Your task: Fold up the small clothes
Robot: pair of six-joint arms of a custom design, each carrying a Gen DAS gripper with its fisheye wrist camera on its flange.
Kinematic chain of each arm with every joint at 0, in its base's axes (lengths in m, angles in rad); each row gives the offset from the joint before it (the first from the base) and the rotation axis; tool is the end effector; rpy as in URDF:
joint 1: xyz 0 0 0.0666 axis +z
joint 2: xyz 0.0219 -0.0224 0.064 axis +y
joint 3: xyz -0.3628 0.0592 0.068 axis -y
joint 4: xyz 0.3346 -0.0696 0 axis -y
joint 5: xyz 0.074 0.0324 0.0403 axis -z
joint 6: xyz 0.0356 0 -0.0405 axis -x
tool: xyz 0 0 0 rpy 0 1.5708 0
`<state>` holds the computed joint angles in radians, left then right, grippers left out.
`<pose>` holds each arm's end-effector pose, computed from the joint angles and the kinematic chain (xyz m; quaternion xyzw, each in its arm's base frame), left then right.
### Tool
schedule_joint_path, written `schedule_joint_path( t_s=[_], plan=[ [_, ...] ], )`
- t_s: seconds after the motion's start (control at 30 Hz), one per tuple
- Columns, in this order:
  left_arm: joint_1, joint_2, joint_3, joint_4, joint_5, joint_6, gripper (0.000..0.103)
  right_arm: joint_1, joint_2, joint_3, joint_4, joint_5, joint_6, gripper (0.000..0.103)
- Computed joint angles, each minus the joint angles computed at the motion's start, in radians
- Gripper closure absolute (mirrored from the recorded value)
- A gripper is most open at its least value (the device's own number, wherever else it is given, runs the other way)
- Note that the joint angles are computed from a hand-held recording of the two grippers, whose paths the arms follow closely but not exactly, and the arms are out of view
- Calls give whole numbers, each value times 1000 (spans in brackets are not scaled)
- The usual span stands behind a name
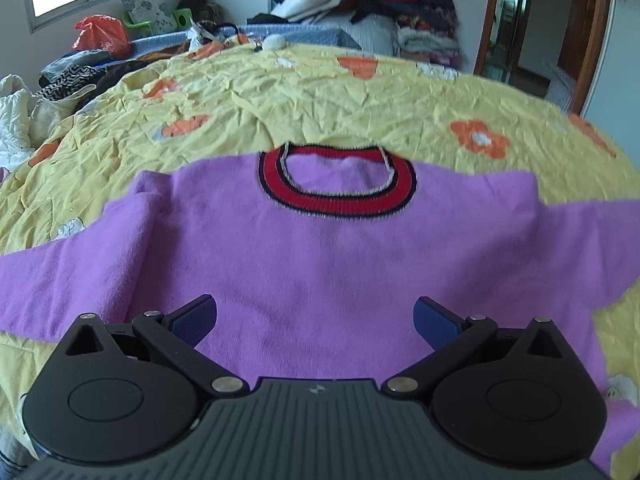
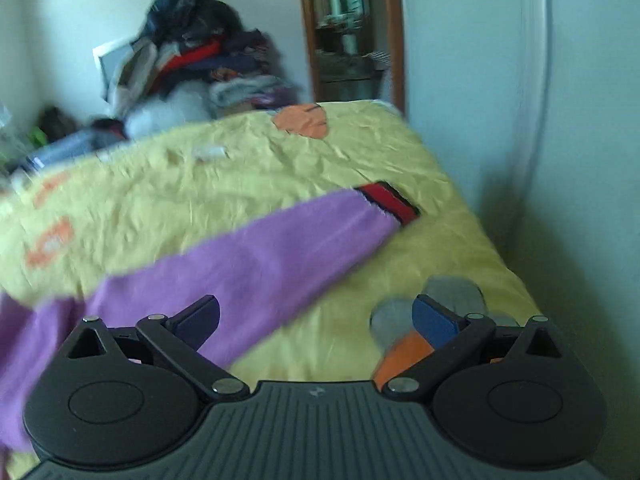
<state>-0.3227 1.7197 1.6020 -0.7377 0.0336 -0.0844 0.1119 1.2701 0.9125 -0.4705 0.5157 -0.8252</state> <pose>0.5182 -0.1750 0.3572 0.1951 0.9160 -0.0572 0.3457 0.3634 0.0228 0.3027 0.4013 0.8120 -0.0536 0.4204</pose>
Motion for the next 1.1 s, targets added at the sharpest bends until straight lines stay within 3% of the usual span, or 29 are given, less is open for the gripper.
schedule_joint_path(
  t_s=[0.07,0.13,0.27,0.37,0.4,0.43,0.47,0.6,0.8,0.93,1.1],
  plan=[
    [-1,-1,-5,0,-4,-25,0,-103,-11,-26,58,-150,-59,0],
    [-2,-9,-24,19,-32,-40,0,-182,-34,-94,215,-262,-77,0],
    [20,-5,-17,-22,1,-30,0,-267,-25,-142,370,-374,-105,0],
    [33,7,0,-62,-10,-28,0,-296,17,-118,401,-405,-94,1],
    [40,6,-1,-66,-5,-27,0,-300,29,-105,395,-409,-91,7],
    [46,3,-2,-69,1,-26,0,-304,43,-86,374,-417,-90,39],
    [53,0,-4,-73,5,-24,0,-312,57,-63,333,-433,-101,102],
    [75,-10,-9,-86,7,-23,0,-283,66,-42,287,-387,-107,100],
    [121,-41,-40,-74,39,-33,0,-173,-34,-4,232,-228,-53,100],
    [160,-56,-67,-57,53,-39,0,-26,-90,90,164,-125,14,100],
    [220,-75,-94,-46,75,-59,0,196,-13,259,164,-47,92,100]
  ],
)
